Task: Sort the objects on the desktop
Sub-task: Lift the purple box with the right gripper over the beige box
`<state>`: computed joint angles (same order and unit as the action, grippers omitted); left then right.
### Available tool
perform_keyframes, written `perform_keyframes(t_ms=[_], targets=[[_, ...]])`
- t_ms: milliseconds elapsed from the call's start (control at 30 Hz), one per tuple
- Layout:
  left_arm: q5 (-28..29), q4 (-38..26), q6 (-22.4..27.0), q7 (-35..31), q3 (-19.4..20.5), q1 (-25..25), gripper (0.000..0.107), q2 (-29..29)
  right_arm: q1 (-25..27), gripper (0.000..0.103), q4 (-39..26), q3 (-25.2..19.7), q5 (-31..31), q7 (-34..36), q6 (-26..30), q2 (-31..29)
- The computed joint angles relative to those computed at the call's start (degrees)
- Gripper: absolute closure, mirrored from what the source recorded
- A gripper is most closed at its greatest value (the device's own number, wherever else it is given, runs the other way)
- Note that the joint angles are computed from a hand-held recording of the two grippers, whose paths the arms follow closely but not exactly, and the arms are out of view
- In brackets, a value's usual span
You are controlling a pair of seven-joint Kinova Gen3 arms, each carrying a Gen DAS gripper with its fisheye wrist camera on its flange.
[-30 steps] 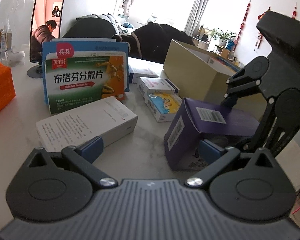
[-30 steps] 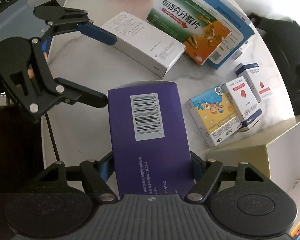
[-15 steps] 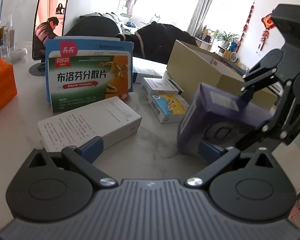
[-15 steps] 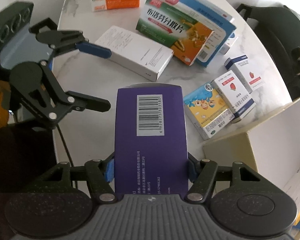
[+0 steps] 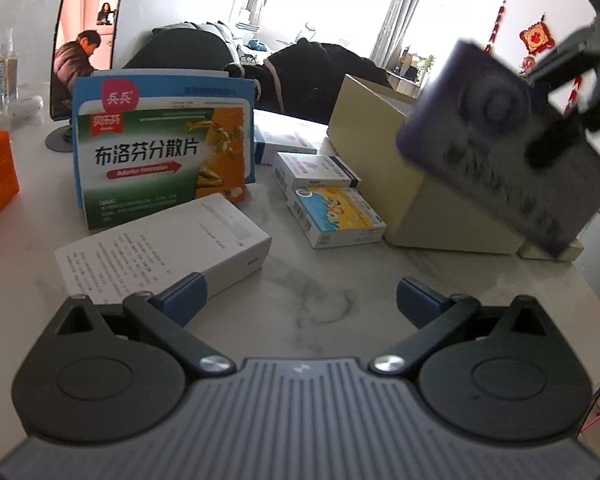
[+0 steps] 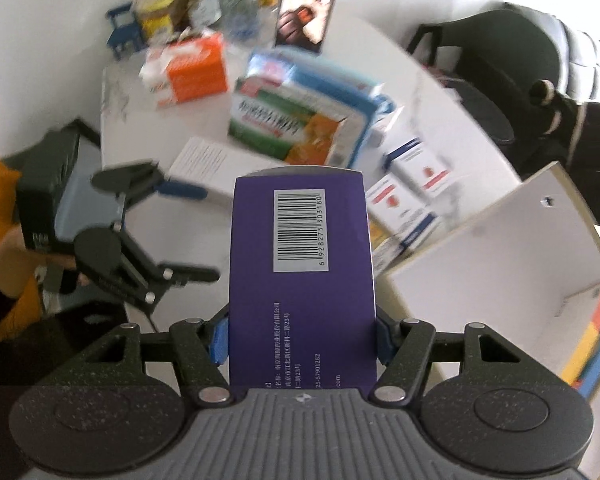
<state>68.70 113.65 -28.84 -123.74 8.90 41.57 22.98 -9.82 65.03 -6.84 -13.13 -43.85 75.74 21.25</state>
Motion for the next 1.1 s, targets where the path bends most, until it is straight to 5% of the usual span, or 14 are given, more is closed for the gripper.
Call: perform_keyframes(t_ms=[467,1100], targets=[[1.2,-1.1,1.8,-1.3,-0.5,-0.9,0.005,0.3,3.8,0.036,-17.8,2.3,-1.0,-12.5,2.1,9.3],[2.7,-1.4,2.6,-2.9,-0.2,-1.5,0.005,0.2,1.7,0.035,-32.0,7.2,9.7,-45.0,-2.8,27.1]])
